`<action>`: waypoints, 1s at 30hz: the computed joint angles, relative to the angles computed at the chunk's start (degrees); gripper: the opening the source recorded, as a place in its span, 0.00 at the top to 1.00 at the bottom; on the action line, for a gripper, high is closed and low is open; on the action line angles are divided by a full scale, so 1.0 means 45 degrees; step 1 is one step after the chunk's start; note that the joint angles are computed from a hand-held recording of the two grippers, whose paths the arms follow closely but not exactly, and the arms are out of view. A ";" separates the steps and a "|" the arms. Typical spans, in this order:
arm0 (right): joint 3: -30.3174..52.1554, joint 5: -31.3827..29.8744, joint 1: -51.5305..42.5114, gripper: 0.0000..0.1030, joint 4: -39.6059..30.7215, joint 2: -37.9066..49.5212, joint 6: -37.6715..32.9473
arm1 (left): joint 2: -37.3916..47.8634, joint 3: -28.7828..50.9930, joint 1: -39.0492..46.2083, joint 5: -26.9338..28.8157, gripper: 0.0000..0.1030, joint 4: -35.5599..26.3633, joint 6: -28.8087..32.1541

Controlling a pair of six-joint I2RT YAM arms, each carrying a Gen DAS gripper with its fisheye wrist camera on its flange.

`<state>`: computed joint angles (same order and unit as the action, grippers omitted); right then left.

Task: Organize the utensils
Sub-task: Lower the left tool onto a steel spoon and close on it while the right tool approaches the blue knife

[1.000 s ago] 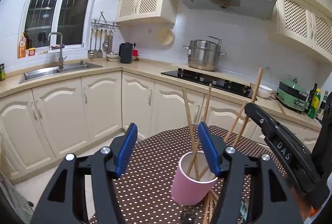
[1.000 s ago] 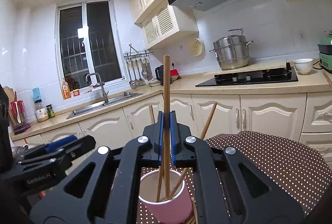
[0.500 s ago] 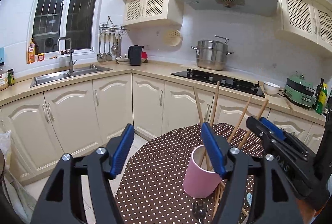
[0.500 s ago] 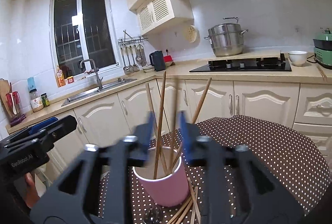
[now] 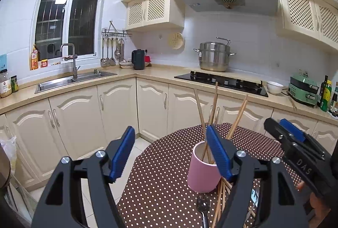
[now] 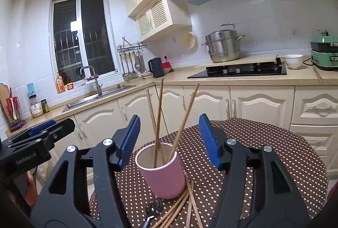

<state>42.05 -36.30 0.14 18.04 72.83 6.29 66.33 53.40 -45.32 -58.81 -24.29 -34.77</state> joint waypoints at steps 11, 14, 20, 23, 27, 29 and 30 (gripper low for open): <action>0.0166 -0.0784 -0.1690 0.33 -0.2795 0.0225 -0.1895 | 0.1384 0.0959 0.0933 0.3844 0.29 -0.2173 -0.1174; 0.0200 -0.0542 -0.2179 0.32 -0.3388 0.0614 -0.2395 | 0.1912 0.0918 0.1624 0.6009 0.29 -0.2154 -0.1288; 0.0312 -0.0532 -0.3219 0.32 -0.4231 0.1578 -0.3072 | 0.4237 0.1667 0.1640 0.8102 0.29 -0.2389 -0.0609; 0.0361 -0.0490 -0.3534 0.32 -0.4687 0.1927 -0.3530 | 0.5075 0.1932 0.1383 0.8524 0.29 -0.2132 -0.0414; 0.0544 -0.0384 -0.3922 0.31 -0.5336 0.2473 -0.4077 | 0.6131 0.2529 0.1033 0.9160 0.30 -0.1864 0.0085; 0.0632 -0.0512 -0.4207 0.31 -0.5560 0.2762 -0.4281 | 0.6651 0.2924 0.0831 0.9239 0.30 -0.1870 0.0441; 0.0700 -0.0574 -0.4340 0.31 -0.5695 0.2923 -0.4387 | 0.6991 0.3187 0.0713 0.9252 0.32 -0.1854 0.0619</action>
